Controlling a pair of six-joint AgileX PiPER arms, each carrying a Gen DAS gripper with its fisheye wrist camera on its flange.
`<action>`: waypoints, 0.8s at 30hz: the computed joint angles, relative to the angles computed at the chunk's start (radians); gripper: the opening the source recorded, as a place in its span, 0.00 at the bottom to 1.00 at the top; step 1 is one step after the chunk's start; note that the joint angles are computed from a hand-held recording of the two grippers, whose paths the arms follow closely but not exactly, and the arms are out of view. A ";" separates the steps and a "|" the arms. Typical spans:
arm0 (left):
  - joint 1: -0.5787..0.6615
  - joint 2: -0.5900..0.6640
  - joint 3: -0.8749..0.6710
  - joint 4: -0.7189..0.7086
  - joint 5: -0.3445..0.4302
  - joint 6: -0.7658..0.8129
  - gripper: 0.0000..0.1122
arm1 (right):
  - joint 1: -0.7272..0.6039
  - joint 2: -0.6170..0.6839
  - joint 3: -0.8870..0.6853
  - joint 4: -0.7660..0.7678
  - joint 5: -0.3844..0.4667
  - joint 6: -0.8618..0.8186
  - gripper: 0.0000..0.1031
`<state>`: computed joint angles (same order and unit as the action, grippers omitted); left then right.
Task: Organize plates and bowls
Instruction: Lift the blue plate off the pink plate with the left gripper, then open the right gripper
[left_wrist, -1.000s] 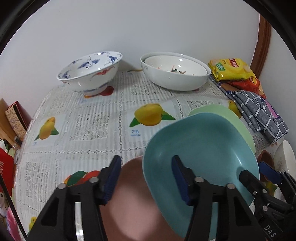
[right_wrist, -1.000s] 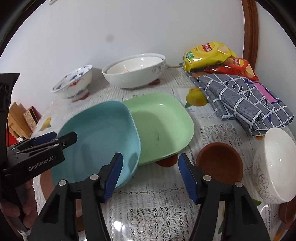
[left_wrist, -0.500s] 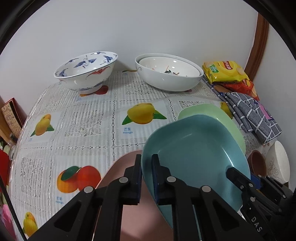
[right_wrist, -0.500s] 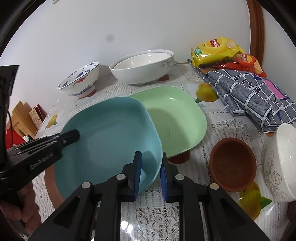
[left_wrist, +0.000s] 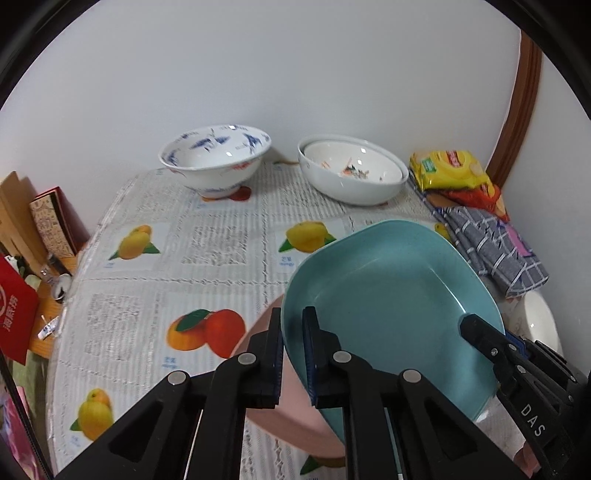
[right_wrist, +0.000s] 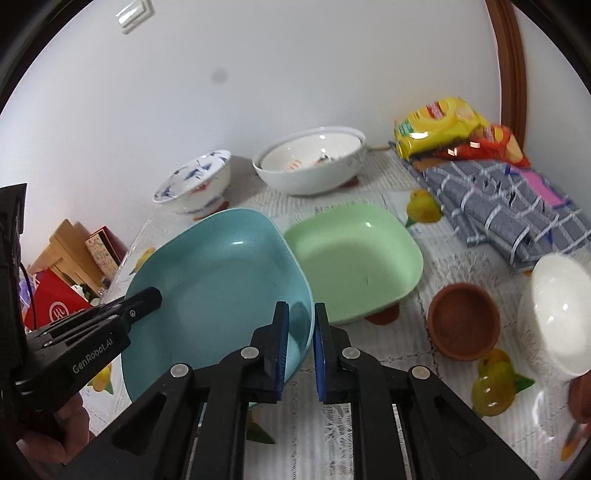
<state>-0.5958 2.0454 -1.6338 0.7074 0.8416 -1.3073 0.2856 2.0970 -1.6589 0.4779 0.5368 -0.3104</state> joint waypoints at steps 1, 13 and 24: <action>-0.005 -0.013 0.005 0.011 0.011 -0.010 0.09 | 0.006 -0.008 0.000 -0.014 -0.001 0.009 0.12; -0.053 -0.165 0.094 0.091 0.104 -0.112 0.10 | 0.045 -0.110 -0.036 -0.043 0.048 0.035 0.11; -0.058 -0.168 0.290 0.112 0.039 -0.263 0.10 | 0.065 -0.084 0.108 0.162 -0.049 -0.192 0.11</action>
